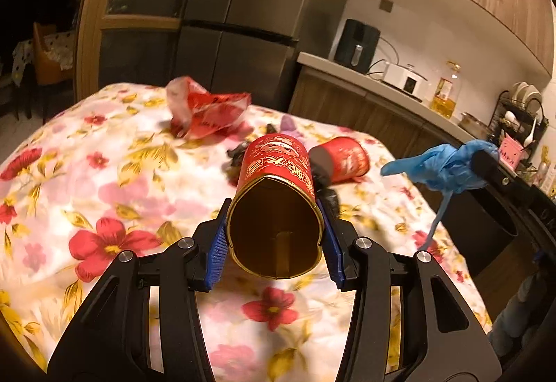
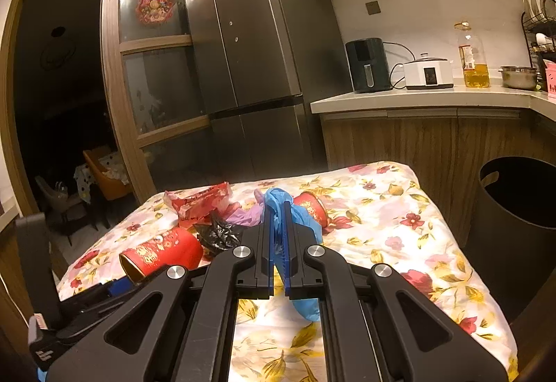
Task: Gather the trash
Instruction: 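Carry the red cup and blue glove over the black bin with both tools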
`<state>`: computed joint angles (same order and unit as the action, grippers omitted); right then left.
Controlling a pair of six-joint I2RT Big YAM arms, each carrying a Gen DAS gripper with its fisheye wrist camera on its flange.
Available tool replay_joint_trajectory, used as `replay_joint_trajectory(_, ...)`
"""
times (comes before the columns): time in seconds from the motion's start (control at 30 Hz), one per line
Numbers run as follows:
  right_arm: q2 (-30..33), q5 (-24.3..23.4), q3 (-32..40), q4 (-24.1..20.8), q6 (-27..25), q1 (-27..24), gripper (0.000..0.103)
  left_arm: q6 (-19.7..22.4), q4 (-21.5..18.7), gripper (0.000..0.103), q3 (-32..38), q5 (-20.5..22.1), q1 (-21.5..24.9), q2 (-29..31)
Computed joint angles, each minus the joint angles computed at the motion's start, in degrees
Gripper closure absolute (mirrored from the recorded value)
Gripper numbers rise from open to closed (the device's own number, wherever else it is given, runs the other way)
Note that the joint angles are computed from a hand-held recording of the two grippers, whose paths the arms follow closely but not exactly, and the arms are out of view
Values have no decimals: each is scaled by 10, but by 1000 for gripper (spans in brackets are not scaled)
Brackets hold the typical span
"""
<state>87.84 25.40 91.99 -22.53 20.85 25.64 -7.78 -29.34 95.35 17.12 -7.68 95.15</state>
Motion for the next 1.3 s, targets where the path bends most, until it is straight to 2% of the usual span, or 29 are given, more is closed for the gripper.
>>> replay_joint_trajectory(0.3, -25, 17, -23, 3, 0, -7, 98, 4, -1, 57, 18, 6, -25, 0)
replay_joint_trajectory(0.7, -79, 48, -66, 19, -7, -43, 98, 19, -5, 57, 67, 16, -81, 20)
replay_joint_trajectory(1.3, -165, 104, -126, 33, -15, -149, 98, 29, -37, 57, 233, 45, -196, 115)
